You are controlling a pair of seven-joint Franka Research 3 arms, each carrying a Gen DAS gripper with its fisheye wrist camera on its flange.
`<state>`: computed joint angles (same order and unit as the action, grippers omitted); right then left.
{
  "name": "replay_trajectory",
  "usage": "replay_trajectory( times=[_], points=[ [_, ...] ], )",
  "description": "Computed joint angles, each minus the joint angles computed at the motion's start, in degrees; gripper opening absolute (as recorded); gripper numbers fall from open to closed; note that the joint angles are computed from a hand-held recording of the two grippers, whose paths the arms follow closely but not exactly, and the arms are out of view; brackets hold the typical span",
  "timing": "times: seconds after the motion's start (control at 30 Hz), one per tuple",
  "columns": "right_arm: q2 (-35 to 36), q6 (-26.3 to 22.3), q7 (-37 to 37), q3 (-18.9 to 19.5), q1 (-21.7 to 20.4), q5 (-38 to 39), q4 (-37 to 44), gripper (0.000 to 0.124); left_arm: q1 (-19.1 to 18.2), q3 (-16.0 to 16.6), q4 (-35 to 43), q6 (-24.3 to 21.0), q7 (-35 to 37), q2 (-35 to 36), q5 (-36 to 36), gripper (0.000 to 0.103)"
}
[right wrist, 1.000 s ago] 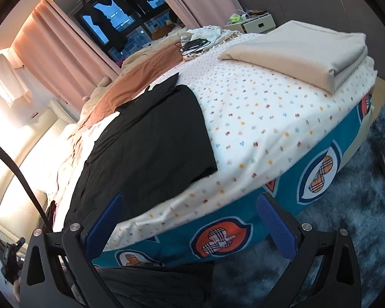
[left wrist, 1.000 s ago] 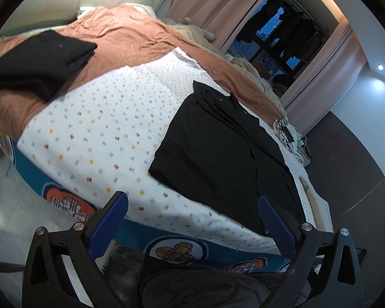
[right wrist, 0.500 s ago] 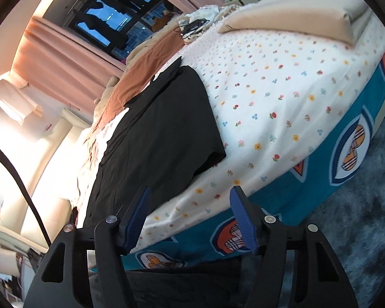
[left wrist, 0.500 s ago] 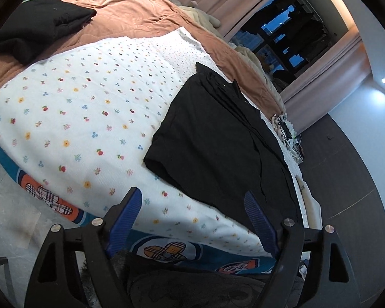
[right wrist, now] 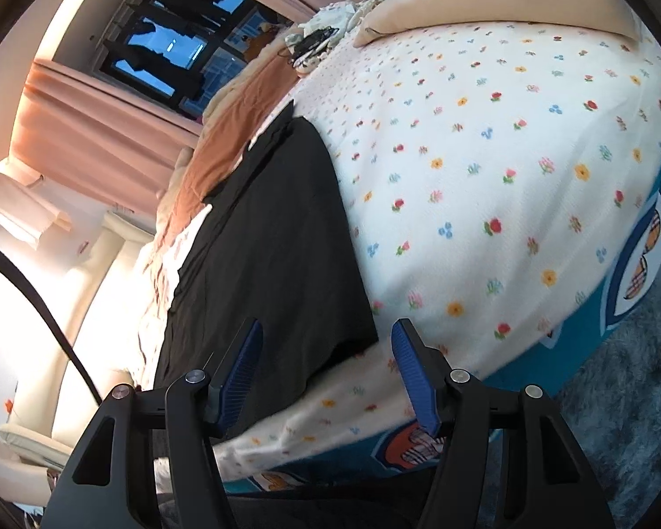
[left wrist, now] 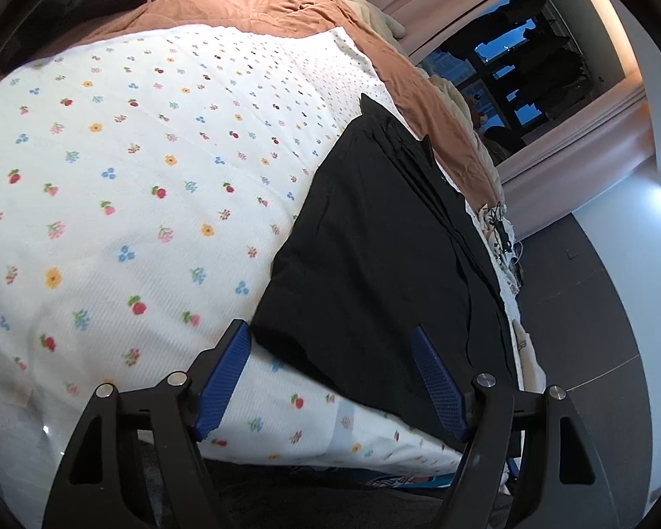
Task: Fold large clothes
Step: 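Lower both tools to one end of the black jacket strip and grasp it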
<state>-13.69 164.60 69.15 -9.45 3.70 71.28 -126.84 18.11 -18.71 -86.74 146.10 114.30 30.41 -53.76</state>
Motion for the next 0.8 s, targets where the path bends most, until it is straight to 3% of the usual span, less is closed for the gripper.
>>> replay_trajectory(
  times=[0.27, 0.33, 0.47, 0.67, 0.8],
  points=[
    [2.6, -6.0, -11.5, -1.2, -0.4, 14.0, 3.9, 0.059, 2.2, -2.1, 5.0, -6.8, -1.8, 3.8, -3.5, 0.076],
    [3.4, -6.2, -10.5, 0.0, -1.2, 12.5, 4.7, 0.059, 2.1, -2.0, 5.0, -7.5, -1.5, 3.8, -4.3, 0.076],
    [5.1, -4.3, -6.1, 1.5, -2.1, 7.9, 5.9, 0.059, -0.7, -0.2, 5.5, -4.8, -2.6, 3.7, -1.2, 0.076],
    [6.8, -2.6, 0.6, 2.4, -2.8, 1.1, 7.8, 0.045, -3.7, 1.4, 10.9, -3.3, -9.7, 7.1, 8.5, 0.053],
    [8.3, -4.0, 2.1, 2.2, -3.3, -1.2, 10.0, 0.044, -3.3, 0.2, 13.9, -3.0, -12.1, 9.4, 12.1, 0.047]
  ],
)
